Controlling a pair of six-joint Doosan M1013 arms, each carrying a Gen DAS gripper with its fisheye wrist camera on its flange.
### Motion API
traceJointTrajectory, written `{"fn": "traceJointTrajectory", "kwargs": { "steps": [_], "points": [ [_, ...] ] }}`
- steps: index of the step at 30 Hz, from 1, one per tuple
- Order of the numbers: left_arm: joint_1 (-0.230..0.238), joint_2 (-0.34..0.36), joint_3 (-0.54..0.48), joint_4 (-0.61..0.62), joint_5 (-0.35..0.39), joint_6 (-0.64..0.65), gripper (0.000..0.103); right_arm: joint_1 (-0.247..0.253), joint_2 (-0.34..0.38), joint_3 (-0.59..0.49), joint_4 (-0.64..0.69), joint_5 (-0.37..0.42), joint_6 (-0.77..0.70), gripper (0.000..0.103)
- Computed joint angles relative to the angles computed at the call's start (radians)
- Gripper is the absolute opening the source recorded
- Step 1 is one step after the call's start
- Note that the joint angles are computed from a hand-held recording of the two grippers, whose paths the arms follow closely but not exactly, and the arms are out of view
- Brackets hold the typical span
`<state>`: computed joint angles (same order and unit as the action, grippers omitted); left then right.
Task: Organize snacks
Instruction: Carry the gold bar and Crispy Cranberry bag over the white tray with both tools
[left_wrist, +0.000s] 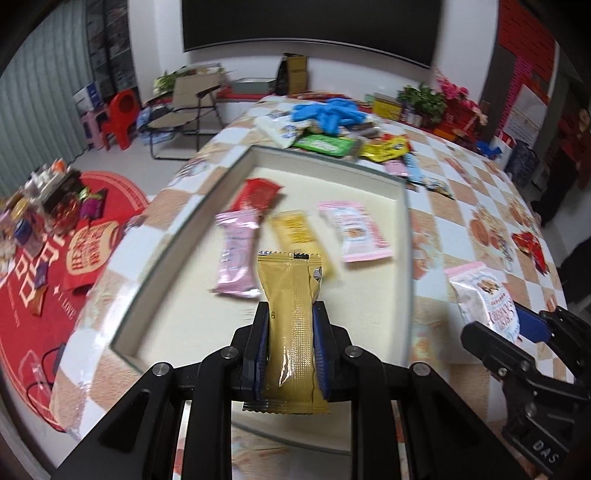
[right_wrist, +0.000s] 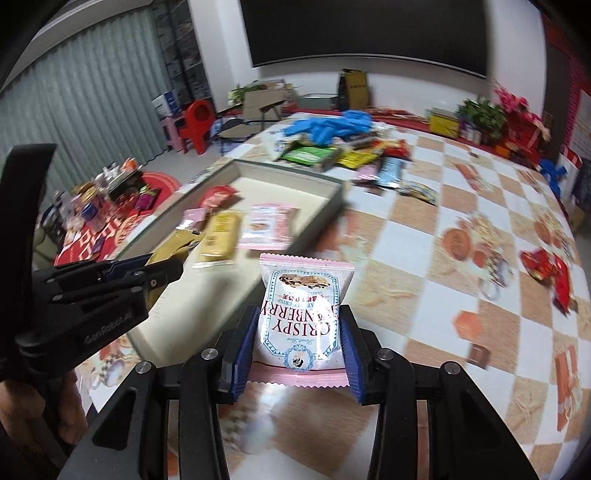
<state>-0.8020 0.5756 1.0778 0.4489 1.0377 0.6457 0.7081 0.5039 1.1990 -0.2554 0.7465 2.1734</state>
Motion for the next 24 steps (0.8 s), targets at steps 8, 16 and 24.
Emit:
{"fn": "traceJointTrajectory", "kwargs": {
  "steps": [8, 16, 24],
  "points": [
    [0.019, -0.02, 0.038, 0.004, 0.008, -0.033, 0.023, 0.024, 0.073, -0.119, 0.064, 0.036, -0.119, 0.044],
    [0.038, -0.015, 0.042, -0.046, -0.003, -0.005, 0.023, 0.023, 0.112, -0.174, 0.119, 0.09, -0.149, 0.044],
    [0.054, -0.014, 0.042, -0.07, 0.005, 0.028, 0.023, 0.027, 0.131, -0.203, 0.121, 0.119, -0.154, 0.044]
  ]
}}
